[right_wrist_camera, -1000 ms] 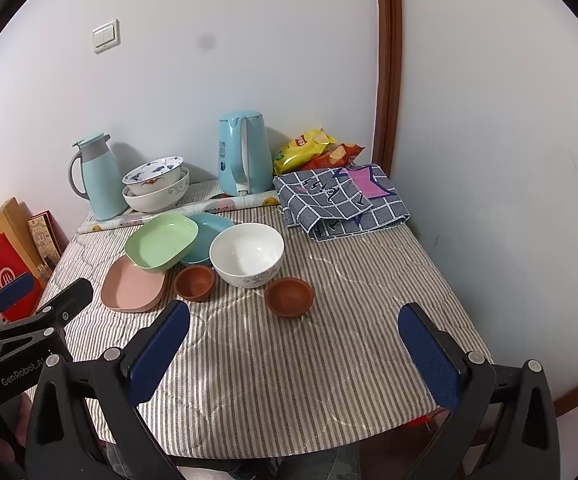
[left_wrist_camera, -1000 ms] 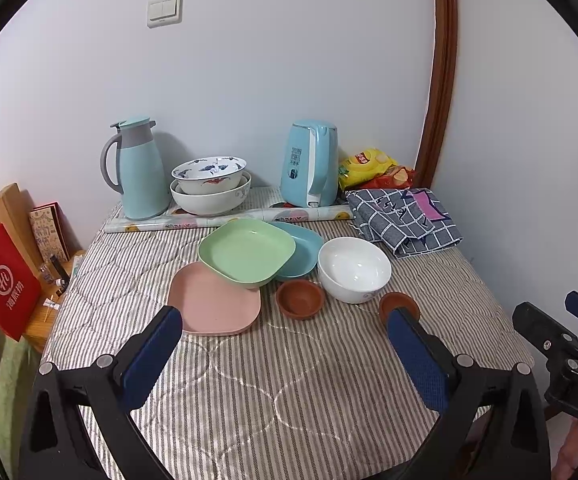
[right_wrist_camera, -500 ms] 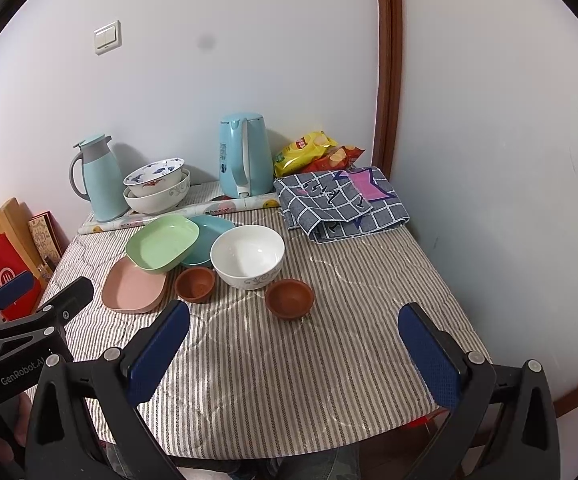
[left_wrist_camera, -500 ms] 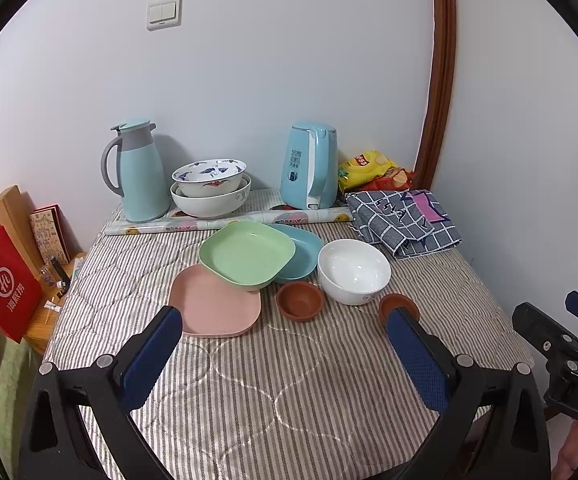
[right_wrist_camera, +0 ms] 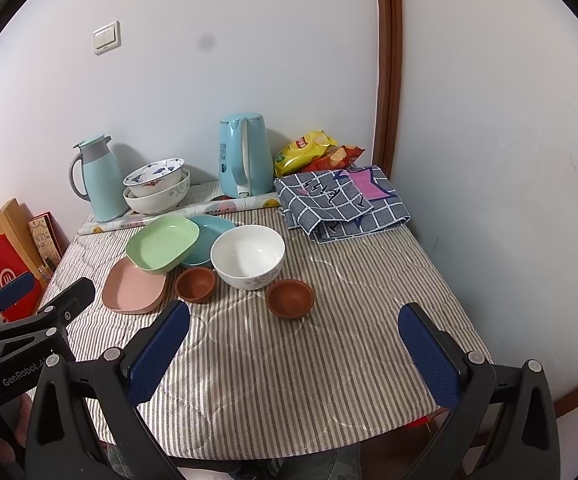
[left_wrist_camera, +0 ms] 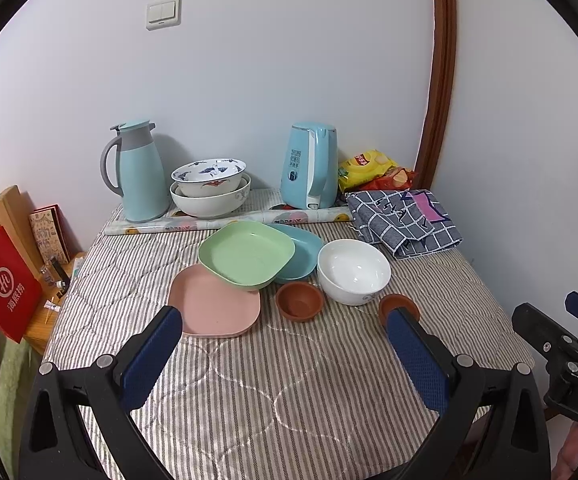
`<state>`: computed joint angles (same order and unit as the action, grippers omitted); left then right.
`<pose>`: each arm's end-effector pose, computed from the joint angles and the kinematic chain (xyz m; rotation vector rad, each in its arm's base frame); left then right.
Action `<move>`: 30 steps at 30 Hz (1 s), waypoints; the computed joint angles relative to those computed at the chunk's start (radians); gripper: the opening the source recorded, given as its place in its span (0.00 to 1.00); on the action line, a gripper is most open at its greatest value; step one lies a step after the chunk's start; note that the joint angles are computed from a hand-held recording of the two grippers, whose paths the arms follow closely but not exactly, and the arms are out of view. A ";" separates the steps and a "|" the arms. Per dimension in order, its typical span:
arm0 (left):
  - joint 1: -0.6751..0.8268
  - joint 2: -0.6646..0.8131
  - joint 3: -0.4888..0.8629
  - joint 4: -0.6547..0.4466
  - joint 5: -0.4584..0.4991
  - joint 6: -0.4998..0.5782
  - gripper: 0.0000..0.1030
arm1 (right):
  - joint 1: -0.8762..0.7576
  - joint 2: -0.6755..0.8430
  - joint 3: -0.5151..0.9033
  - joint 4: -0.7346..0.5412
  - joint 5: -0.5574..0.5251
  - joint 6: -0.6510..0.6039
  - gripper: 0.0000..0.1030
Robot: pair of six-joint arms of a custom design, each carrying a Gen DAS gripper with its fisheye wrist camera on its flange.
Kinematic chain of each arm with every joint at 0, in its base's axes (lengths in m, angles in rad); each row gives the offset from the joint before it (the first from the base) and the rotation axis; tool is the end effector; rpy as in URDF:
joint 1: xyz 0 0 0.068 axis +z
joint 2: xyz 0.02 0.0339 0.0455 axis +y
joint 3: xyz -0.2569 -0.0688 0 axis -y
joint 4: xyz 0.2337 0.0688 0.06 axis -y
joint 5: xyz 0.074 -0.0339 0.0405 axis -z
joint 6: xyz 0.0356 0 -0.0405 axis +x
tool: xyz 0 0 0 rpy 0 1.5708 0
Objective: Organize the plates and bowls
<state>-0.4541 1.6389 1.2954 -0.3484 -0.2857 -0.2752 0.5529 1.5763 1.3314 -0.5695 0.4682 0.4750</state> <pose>0.3288 -0.1493 0.2786 0.0489 2.2300 -0.0741 0.2938 0.1624 0.2950 0.1264 2.2738 -0.0280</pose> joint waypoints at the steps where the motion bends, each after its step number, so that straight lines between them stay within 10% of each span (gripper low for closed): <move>1: -0.001 0.000 0.000 0.001 -0.001 0.000 1.00 | 0.000 0.001 0.002 -0.002 0.000 0.000 1.00; 30: -0.011 -0.024 -0.020 0.005 -0.013 0.000 1.00 | 0.010 -0.014 0.012 -0.017 0.001 0.002 1.00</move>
